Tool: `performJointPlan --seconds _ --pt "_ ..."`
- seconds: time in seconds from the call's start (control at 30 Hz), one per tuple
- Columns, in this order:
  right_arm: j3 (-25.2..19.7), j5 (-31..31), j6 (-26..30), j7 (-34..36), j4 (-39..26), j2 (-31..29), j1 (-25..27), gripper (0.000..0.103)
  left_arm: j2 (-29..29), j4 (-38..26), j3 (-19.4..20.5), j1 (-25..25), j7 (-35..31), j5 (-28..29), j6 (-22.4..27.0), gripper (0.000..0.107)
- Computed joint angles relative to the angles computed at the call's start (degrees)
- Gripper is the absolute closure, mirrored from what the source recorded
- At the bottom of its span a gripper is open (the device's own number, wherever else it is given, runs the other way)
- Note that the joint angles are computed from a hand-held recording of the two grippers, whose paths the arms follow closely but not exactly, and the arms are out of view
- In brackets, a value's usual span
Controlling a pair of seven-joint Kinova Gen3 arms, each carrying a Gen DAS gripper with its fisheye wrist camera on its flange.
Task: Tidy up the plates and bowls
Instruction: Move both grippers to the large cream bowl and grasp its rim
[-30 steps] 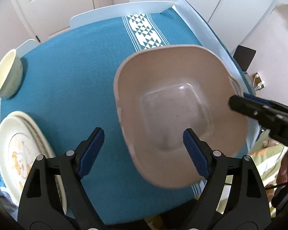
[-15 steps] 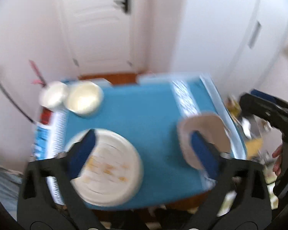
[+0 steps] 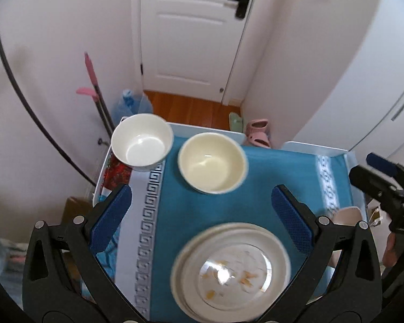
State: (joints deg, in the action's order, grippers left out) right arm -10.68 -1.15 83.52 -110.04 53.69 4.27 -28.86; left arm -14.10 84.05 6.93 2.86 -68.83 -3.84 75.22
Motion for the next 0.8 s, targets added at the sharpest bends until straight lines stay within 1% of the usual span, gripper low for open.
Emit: performJointPlan --seconds 0.07,0.13,0.17,0.23,0.27,0.33,0.37,0.4,0.43,0.47,0.53,0.6,0.67,0.73,0.8 --pt "-0.1 -1.0 1.1 -1.7 -2.1 3.8 -0.6 0.001 1.6 2.0 -3.9 -0.2 -3.5 3.4 -2.1 0.005" --pt "0.3 -2.1 2.7 -3.5 -4.0 7.7 -1.4 0.001 3.6 3.8 -7.0 -1.1 -7.0 7.1 -3.7 0.006" --pt "0.5 -3.1 2.8 -4.2 -4.6 9.4 -1.5 0.001 4.9 4.4 -7.9 -1.8 -8.3 8.7 -4.1 0.007" --pt "1.0 -4.0 3.2 -4.8 -5.3 12.3 -2.1 0.003 6.9 5.3 -8.7 -2.9 -10.4 11.5 -4.9 0.018" --pt "1.2 -4.1 3.7 -4.8 -5.9 13.6 -2.5 0.005 8.0 5.7 -9.2 -3.5 -11.7 13.0 -5.1 0.021" --pt "1.5 -4.6 4.1 -4.8 -6.4 15.7 -3.1 0.019 10.3 6.3 -9.0 -4.4 -13.5 14.3 -6.0 0.029" --pt "1.6 -5.3 4.2 -4.6 -6.7 16.6 -2.9 0.022 10.7 6.6 -8.4 -4.5 -13.3 14.2 -6.2 0.03" --pt "1.6 -6.1 4.0 -4.7 -6.6 17.4 -2.7 0.029 11.8 6.8 -8.1 -4.8 -13.8 14.4 -6.5 0.036" --pt "1.6 -7.0 4.1 -4.7 -7.0 18.4 -2.4 0.035 12.4 6.9 -8.0 -5.0 -14.1 14.6 -6.8 0.045" --pt "1.6 -7.7 4.2 -4.6 -7.0 18.9 -2.2 0.038 13.3 6.9 -7.9 -5.3 -14.5 15.0 -6.8 0.048" --pt "1.6 -8.6 4.4 -4.4 -7.3 20.1 -2.1 0.044 14.7 7.1 -7.8 -5.8 -15.4 15.9 -7.0 0.058" --pt "1.6 -9.4 3.9 -4.3 -7.3 20.9 -2.0 0.048 15.5 7.2 -7.6 -6.2 -16.2 16.3 -7.2 0.063" --pt "1.4 -10.7 3.4 -4.0 -6.8 21.4 -1.4 0.057 15.9 7.4 -7.5 -6.4 -16.6 16.2 -7.5 0.073" --pt "1.1 -12.5 2.2 -3.8 -5.8 21.5 -0.6 0.07 16.4 7.5 -7.3 -6.5 -16.8 16.2 -7.6 0.082" --pt "1.0 -13.3 1.3 -4.1 -5.0 21.6 -0.4 0.074 16.5 8.0 -7.3 -6.8 -18.0 17.2 -8.4 0.086"
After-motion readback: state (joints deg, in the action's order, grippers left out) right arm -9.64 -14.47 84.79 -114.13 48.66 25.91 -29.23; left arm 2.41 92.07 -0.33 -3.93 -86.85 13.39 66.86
